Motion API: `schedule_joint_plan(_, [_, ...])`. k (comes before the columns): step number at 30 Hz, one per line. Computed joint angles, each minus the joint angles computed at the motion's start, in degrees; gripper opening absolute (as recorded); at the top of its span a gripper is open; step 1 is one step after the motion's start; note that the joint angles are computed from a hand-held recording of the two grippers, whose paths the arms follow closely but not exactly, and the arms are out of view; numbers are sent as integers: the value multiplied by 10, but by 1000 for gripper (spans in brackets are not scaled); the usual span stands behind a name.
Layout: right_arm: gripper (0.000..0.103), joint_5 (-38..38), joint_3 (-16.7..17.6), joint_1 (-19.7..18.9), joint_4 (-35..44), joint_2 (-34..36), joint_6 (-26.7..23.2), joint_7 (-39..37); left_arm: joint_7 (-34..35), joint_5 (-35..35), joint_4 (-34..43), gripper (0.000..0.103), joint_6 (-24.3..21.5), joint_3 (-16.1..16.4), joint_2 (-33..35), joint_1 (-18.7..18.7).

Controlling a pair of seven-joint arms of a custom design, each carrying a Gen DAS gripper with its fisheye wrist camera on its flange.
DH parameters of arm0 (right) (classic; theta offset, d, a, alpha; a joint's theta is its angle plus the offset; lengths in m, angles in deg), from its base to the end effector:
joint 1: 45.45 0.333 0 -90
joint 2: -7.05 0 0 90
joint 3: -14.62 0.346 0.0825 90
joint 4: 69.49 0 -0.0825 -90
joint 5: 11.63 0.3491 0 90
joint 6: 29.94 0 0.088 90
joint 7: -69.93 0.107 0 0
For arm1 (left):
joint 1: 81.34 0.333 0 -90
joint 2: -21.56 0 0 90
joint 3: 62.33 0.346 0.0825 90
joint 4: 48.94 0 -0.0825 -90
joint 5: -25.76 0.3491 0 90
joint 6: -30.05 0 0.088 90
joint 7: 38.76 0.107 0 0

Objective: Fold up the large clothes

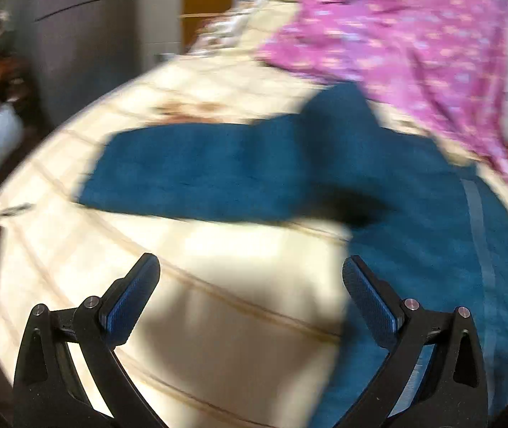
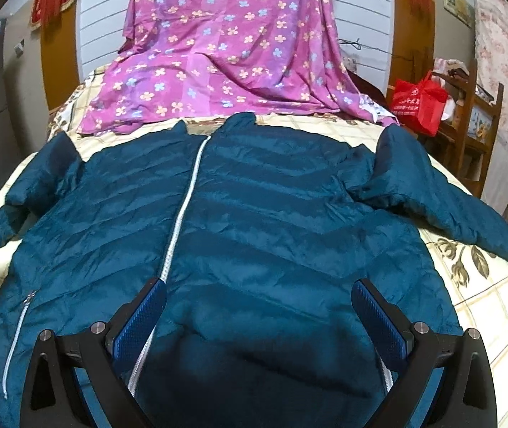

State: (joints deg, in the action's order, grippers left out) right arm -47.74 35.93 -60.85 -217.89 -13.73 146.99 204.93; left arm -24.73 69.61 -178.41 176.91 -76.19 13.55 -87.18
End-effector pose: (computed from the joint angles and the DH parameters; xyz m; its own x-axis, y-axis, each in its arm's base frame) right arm 0.4072 0.1045 0.5053 -0.0455 -0.9984 0.0323 -0.6523 0.0052 -0.7579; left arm 0.4639 -0.1824 0.5103 0.3843 -0.9217 0.0523 -0.6915 -0.3249 -0.6451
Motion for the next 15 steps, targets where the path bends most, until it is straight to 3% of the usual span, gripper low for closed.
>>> schedule_joint_plan(3, [103,11,-13,18,-3,-4,-8,-8,28,10,-19,103,-11,29,-15,31])
schedule_joint_plan(6, [103,12,-14,21,-2,-5,-11,-7,76,-36,-41,103,34,70,-17,67])
schedule_joint_plan(9, [103,12,-19,28,-1,-3,-14,-14,115,-74,-43,102,58,84,-2,98])
schedule_joint_plan(15, [103,15,-30,48,6,5,-21,-24,277,-259,-46,98,146,111,50,111])
